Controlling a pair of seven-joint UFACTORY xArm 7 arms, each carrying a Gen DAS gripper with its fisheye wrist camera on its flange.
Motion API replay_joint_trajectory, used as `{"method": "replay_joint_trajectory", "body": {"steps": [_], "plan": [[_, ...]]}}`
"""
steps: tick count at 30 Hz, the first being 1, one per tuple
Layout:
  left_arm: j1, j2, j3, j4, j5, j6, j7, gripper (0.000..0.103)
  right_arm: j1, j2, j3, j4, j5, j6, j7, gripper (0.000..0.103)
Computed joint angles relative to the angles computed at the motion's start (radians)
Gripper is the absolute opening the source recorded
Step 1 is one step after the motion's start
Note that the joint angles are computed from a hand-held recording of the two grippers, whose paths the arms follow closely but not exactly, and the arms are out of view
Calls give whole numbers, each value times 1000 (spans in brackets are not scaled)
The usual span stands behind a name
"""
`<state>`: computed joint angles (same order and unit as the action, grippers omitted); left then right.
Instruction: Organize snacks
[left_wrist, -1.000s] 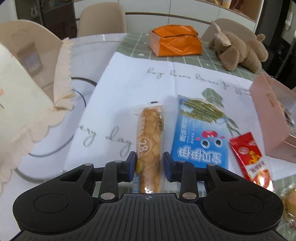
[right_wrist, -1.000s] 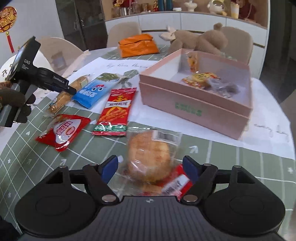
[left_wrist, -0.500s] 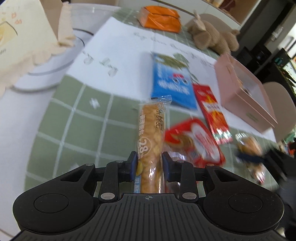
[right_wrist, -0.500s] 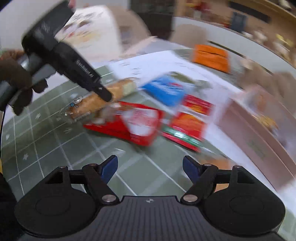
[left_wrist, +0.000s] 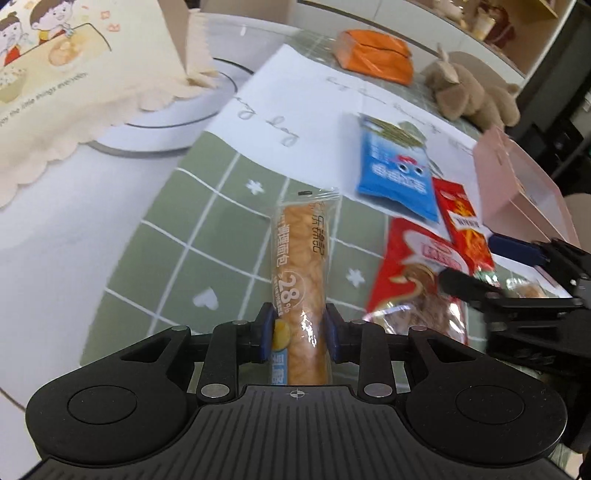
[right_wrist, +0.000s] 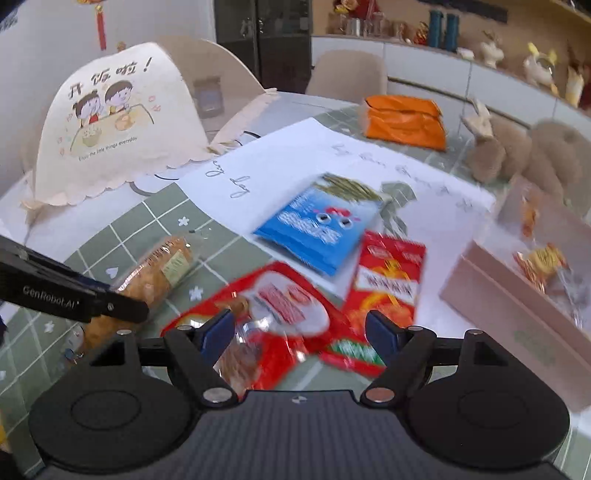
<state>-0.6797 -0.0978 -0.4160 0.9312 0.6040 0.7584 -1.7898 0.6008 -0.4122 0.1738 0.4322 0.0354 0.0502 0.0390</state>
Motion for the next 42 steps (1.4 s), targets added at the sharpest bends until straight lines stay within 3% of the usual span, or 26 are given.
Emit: {"method": "replay_joint_trajectory", "body": {"steps": [3,4,7,9,10,11,15,17,22,26,30,33,38,42], "plan": [[3,6,8,9,-12,-3,36,33,-138,107,156,52,-88,-76,61,78],[3,4,10,5,-13,-19,43,33,-158,150,177,81,-108,-73,74,78],[12,-1,16,-24,-7,-109,38,33,-96,174,126,82,-132,-72,77,77],[14,22,10,-6,10,-120,38,33,69,132,-12,42,-39,-54,-54,76],[12,32,12,3,13,-130,44,33,108,96,-46,10,-26,-46,-96,75],[10,43,15,10,17,-144,45,33,105,50,-47,-31,-54,-44,-103,75],[-13,126,31,88,32,-189,98,33,-55,-160,104,-196,-145,-59,-101,75],[-37,172,47,137,34,-200,137,33,-108,-276,154,-253,-173,-19,-76,75],[-105,301,89,289,18,-190,258,34,-80,-539,20,-330,-114,176,-4,79],[-167,384,123,412,-1,-119,350,36,-172,-673,-42,-346,-51,301,93,81],[-225,435,164,493,-10,-51,411,38,-241,-675,-127,-344,2,365,107,81],[-248,444,184,509,-15,-35,434,39,-254,-651,-176,-349,42,351,89,83],[-265,452,203,517,-6,-36,434,39,-242,-503,-161,-325,73,265,83,90],[-278,457,210,528,4,-19,420,39,-261,-457,-74,-330,38,209,116,100]]}}
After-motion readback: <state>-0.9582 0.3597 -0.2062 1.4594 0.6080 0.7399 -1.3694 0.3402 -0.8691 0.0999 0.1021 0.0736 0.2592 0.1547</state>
